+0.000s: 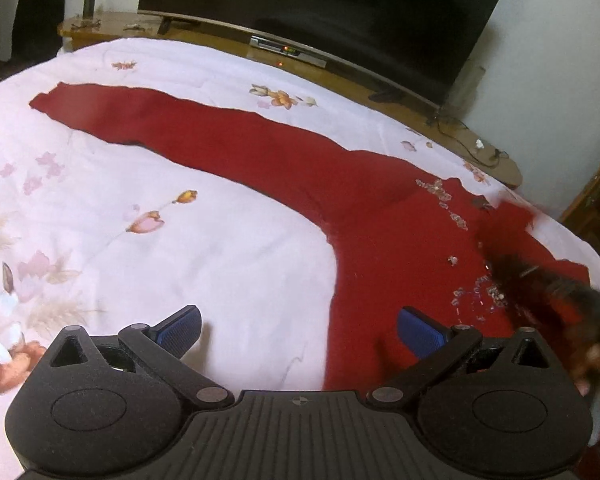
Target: Fold small clothes
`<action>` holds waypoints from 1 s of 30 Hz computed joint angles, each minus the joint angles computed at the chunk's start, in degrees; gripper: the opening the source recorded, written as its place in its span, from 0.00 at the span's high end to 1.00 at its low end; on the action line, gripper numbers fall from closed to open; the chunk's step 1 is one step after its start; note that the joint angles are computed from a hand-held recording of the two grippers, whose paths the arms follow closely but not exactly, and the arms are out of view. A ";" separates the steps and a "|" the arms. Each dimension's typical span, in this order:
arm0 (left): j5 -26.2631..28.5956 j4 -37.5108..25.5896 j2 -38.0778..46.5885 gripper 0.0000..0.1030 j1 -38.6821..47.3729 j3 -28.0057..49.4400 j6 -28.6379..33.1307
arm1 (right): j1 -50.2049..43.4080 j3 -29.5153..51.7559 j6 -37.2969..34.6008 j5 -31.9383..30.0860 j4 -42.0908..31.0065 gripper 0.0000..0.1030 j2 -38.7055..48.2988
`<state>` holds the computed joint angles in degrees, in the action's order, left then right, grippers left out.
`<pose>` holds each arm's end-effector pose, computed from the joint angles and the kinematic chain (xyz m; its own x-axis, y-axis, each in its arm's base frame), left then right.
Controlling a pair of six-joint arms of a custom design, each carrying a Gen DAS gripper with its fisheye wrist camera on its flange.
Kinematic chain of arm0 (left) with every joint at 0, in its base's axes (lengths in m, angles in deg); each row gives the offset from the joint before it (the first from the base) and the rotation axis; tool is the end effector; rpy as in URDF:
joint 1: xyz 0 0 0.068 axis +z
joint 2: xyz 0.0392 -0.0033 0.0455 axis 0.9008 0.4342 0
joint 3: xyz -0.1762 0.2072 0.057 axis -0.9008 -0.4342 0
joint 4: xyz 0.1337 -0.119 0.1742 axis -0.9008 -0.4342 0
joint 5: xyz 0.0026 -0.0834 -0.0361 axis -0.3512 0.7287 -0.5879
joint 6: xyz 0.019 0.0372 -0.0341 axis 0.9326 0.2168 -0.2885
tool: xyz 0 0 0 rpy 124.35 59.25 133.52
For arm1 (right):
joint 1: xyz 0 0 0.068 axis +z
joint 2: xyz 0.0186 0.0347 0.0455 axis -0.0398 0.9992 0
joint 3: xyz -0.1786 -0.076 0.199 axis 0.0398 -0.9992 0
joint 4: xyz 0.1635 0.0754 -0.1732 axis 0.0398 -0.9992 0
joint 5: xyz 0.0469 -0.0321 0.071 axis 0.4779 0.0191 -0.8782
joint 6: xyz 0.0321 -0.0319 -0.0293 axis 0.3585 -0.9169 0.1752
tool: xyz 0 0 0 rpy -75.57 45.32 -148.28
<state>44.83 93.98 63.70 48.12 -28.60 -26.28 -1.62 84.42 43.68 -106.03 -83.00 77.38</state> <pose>0.1837 -0.0379 0.1183 -0.4750 -0.6128 -0.6315 -0.5937 0.7529 -0.2840 0.4299 0.0266 0.1074 -0.4649 -0.3649 -0.8067 -0.7092 0.6989 0.0926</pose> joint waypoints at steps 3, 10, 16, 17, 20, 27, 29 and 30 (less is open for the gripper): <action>2.04 2.53 0.27 0.00 1.91 0.46 2.53 | 3.17 -3.96 -6.07 5.23 1.12 0.70 0.30; 16.18 21.32 19.44 0.38 5.83 11.50 8.72 | -8.06 -8.68 -1.73 -1.91 2.65 0.66 -5.45; 24.49 13.84 38.51 0.46 7.66 32.77 7.83 | -18.80 -3.95 0.38 -3.76 -1.09 0.64 -4.20; 24.79 12.89 40.47 0.46 7.80 35.06 8.06 | -19.82 -3.46 0.72 -3.59 -0.90 0.64 -3.70; 22.11 8.68 43.31 0.84 7.24 40.55 10.94 | -23.21 -1.23 1.73 -3.17 -1.44 0.64 -1.79; 22.39 14.47 35.01 0.97 10.38 35.42 14.48 | -25.67 4.45 6.39 -2.09 -2.74 0.64 3.59; 23.04 15.36 32.58 0.97 12.34 33.63 15.65 | -25.45 6.14 6.91 -2.12 -3.51 0.63 4.78; 23.59 15.12 31.55 0.97 13.42 32.51 16.40 | -25.56 6.78 6.73 -2.36 -4.19 0.63 5.06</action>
<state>68.42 109.10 95.25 61.54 3.91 -9.88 -27.18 91.20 50.41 -108.40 -87.20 82.44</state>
